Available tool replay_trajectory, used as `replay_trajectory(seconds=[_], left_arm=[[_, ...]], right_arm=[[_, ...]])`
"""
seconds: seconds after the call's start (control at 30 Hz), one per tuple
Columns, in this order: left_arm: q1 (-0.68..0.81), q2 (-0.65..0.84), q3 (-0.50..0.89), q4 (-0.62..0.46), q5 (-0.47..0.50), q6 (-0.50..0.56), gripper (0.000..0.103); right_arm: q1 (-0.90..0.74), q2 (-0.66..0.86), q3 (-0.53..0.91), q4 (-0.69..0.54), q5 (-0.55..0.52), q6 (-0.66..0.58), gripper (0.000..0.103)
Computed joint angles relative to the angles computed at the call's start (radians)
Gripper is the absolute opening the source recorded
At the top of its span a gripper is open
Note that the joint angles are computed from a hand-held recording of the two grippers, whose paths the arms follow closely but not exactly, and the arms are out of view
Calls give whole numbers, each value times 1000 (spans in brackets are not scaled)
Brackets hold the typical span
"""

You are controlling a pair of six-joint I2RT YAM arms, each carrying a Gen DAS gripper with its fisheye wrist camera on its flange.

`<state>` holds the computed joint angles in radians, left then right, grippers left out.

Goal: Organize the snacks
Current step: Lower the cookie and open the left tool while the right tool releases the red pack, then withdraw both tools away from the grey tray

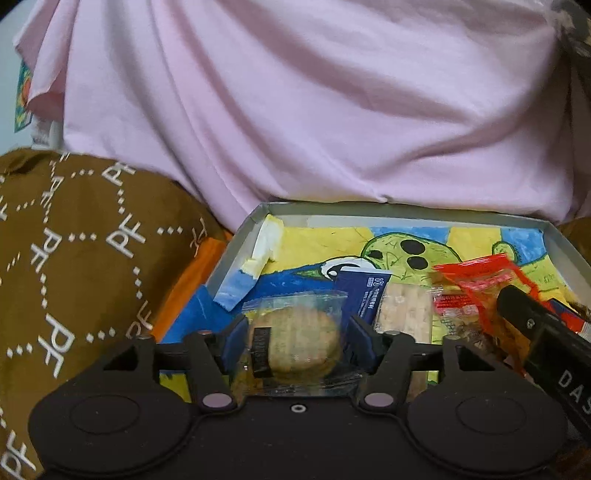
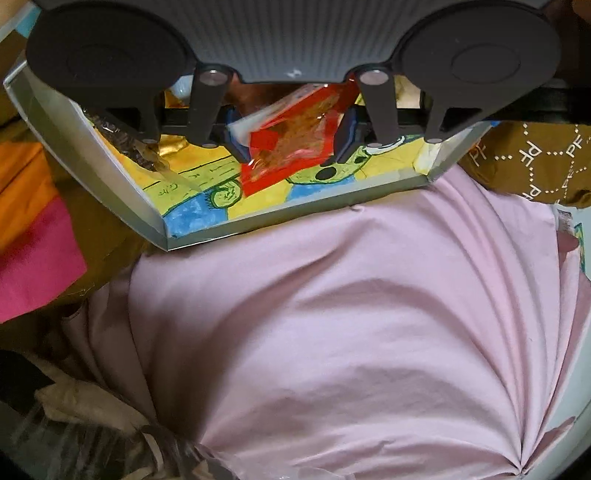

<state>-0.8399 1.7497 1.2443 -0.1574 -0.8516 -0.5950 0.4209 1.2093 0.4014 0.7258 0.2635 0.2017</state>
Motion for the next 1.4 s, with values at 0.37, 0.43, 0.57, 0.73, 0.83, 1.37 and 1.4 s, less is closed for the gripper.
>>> replay_trajectory(seconds=[0.37, 0.43, 0.57, 0.73, 0.83, 1.37, 1.4], left_arm=[[-37, -122, -95, -63, -107, -162, 95], [-42, -163, -123, -82, -113, -188, 96], [-64, -245, -165, -136, -152, -245, 102], [-115, -328, -183, -237, -194, -312, 102], [-161, -372, -186, -308, -228, -366, 102], [-530, -395, -78, -1186, -377, -1207, 102], [-556, -383, -70, -1257, -375, -1289, 102]], right_arm=[[43, -105, -33, 13, 37, -29, 93], [60, -147, -44, 2, 53, -28, 98], [114, -243, -49, -79, 115, -21, 103], [212, -362, -31, -218, 237, -36, 103], [286, -429, -19, -295, 326, -56, 103], [868, -702, 68, -845, 925, 34, 103], [921, -704, 81, -907, 977, 83, 103]])
